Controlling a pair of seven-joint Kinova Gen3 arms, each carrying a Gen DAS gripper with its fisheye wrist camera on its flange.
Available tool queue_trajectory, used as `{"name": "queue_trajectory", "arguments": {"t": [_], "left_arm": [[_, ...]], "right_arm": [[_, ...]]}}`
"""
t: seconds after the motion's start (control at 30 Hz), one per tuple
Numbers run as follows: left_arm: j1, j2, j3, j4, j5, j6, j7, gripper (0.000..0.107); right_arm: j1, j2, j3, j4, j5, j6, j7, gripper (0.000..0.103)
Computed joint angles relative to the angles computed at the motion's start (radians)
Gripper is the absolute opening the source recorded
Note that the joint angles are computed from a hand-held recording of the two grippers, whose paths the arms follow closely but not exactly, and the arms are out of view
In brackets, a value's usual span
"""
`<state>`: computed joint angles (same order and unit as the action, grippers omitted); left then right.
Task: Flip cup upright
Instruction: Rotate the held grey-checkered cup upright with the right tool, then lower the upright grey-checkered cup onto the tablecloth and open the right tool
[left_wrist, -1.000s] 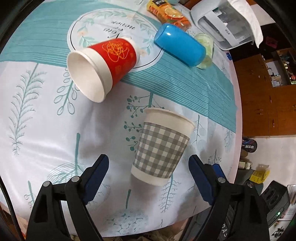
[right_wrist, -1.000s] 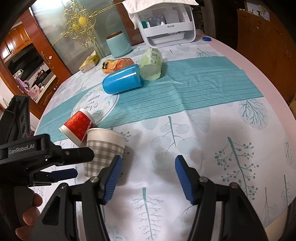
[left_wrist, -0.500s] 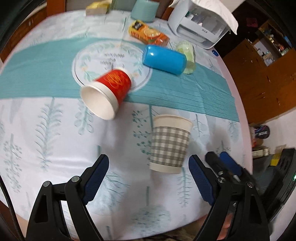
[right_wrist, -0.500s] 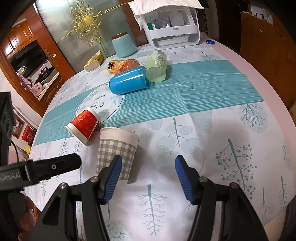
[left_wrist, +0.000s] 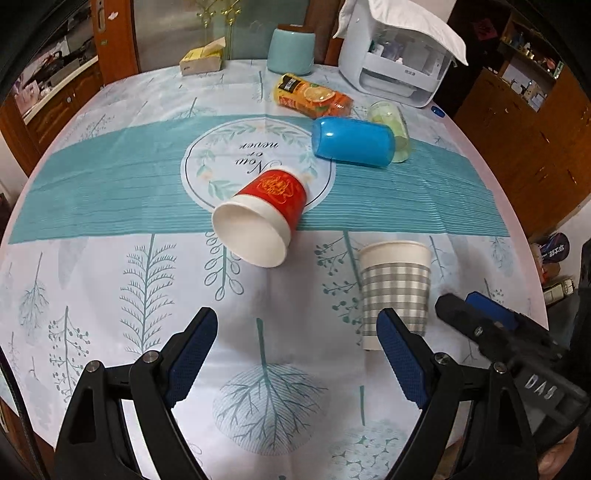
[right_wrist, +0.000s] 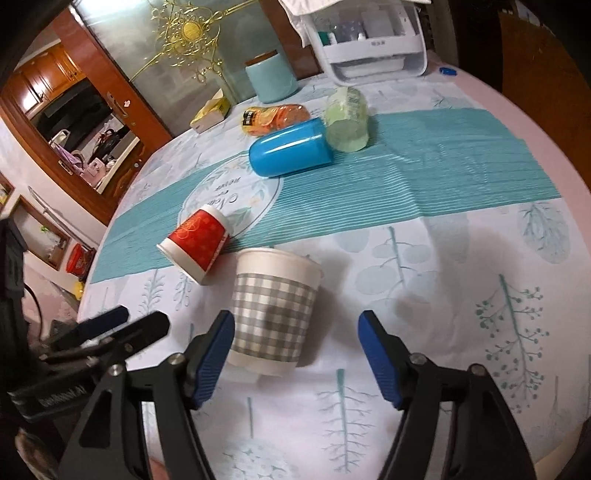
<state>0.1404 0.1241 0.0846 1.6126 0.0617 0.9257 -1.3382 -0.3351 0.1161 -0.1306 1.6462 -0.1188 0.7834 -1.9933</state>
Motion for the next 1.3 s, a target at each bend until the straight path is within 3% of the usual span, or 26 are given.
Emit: {"name": "queue_trajectory", "arguments": {"t": [0.13,0.3,0.63,0.8,0.93,1.1,1.17,1.3], "left_arm": [[-0.016,0.004,-0.007,0.024,0.022,-0.018,-0.019,0.087],[-0.037,0.014,-0.010,0.037,0.053,-0.026,-0.058,0.087],[-0.053,0.029,-0.013,0.032,0.075,-0.037,-0.103,0.087],[-0.060,0.030,-0.014,0.035,0.086,-0.037,-0.113,0.087],[-0.064,0.031,-0.017,0.036,0.086,-0.040,-0.115,0.087],[-0.068,0.016,-0.023,0.050,0.079,-0.062,-0.107,0.087],[-0.062,0.001,-0.025,0.064,0.059,-0.083,-0.088,0.087],[-0.054,-0.028,-0.027,0.094,0.024,-0.119,-0.048,0.087]], "right_arm": [[0.094,0.053,-0.051,-0.044,-0.120,0.026,0.080,0.071],[0.193,0.147,-0.143,-0.141,-0.171,0.102,0.129,0.071],[0.243,0.331,-0.149,-0.342,-0.289,0.324,0.185,0.071],[0.277,0.385,-0.158,-0.379,-0.342,0.373,0.209,0.070],[0.284,0.363,-0.150,-0.351,-0.380,0.346,0.258,0.066],[0.350,0.308,-0.284,-0.298,-0.310,0.229,0.262,0.066],[0.309,0.252,-0.256,-0.247,-0.291,0.148,0.292,0.066],[0.124,0.132,-0.120,-0.153,-0.150,-0.015,0.308,0.066]]}}
